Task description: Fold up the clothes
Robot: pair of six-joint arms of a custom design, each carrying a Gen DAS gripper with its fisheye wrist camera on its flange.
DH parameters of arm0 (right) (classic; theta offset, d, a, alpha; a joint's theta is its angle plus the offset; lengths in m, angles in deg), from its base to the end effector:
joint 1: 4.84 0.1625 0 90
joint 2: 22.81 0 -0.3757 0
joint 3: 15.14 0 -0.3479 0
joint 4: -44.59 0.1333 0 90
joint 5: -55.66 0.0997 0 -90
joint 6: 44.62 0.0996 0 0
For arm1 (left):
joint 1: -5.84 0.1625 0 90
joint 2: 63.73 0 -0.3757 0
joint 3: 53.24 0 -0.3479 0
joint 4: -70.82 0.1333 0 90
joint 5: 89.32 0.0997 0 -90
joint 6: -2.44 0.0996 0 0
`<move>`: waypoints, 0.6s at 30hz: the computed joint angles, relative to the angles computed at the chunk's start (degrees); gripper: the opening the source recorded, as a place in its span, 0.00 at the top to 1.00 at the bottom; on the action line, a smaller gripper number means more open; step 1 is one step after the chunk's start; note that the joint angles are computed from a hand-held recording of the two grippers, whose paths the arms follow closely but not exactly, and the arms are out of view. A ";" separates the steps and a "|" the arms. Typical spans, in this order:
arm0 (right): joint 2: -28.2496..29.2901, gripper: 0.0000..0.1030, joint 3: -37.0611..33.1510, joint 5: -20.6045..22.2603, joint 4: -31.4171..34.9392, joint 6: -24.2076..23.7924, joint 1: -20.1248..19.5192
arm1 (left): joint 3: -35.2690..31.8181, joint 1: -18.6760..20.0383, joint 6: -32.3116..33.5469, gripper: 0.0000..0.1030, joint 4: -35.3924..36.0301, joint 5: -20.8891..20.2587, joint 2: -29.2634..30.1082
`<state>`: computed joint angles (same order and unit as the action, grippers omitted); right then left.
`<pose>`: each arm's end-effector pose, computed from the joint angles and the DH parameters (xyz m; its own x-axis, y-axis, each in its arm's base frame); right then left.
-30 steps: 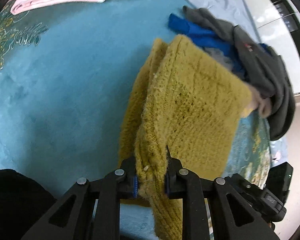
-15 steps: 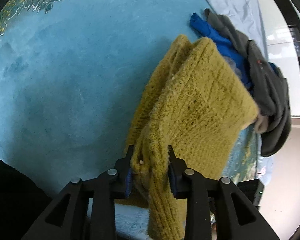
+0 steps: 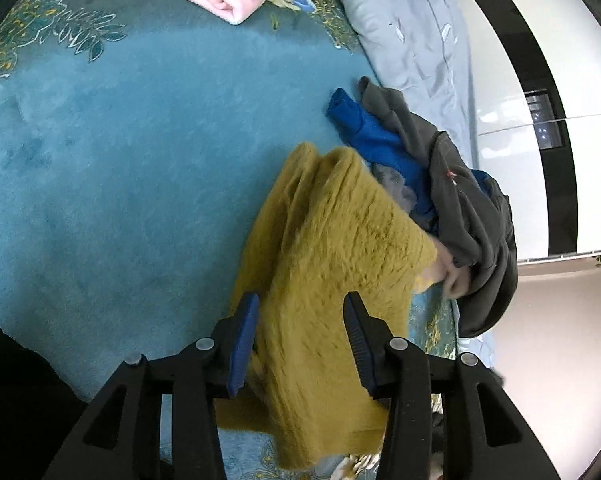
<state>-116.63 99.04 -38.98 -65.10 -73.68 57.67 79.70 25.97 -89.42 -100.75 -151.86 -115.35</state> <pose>-0.0734 -0.4124 0.3159 -0.9974 -0.0294 0.0650 -0.0262 0.9984 0.0495 -0.3006 -0.3011 0.0252 -0.9284 -0.3710 0.0193 -0.3376 0.8208 -0.4607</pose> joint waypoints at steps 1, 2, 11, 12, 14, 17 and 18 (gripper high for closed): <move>0.45 0.77 -1.73 -1.02 0.32 -0.73 0.91 | -1.37 0.67 1.20 0.56 -0.43 -0.21 1.28; 1.20 0.77 -3.87 -2.44 0.60 -1.48 1.73 | -2.67 1.55 2.56 0.56 -0.84 -0.56 2.64; 13.97 0.77 -25.88 -15.79 3.02 -5.72 3.07 | -14.04 6.13 11.82 0.56 -1.78 -3.63 12.61; 14.76 0.77 -26.84 -15.96 3.15 -5.11 2.76 | -15.22 6.85 12.72 0.55 -2.70 -4.11 13.69; 16.38 0.77 -28.81 -16.32 3.47 -3.87 2.17 | -16.83 8.21 14.02 0.50 -4.66 -5.33 15.43; 17.14 0.74 -29.95 -15.87 4.51 -2.30 1.33 | -18.59 10.50 14.50 0.49 -7.86 -6.99 17.92; 16.84 0.70 -29.65 -15.79 4.12 -1.95 1.18 | -17.94 10.92 13.32 0.47 -9.73 -7.24 18.20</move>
<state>-99.79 69.39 -54.77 -60.99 -75.64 58.85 61.76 36.90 -76.10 -110.48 -159.10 -97.16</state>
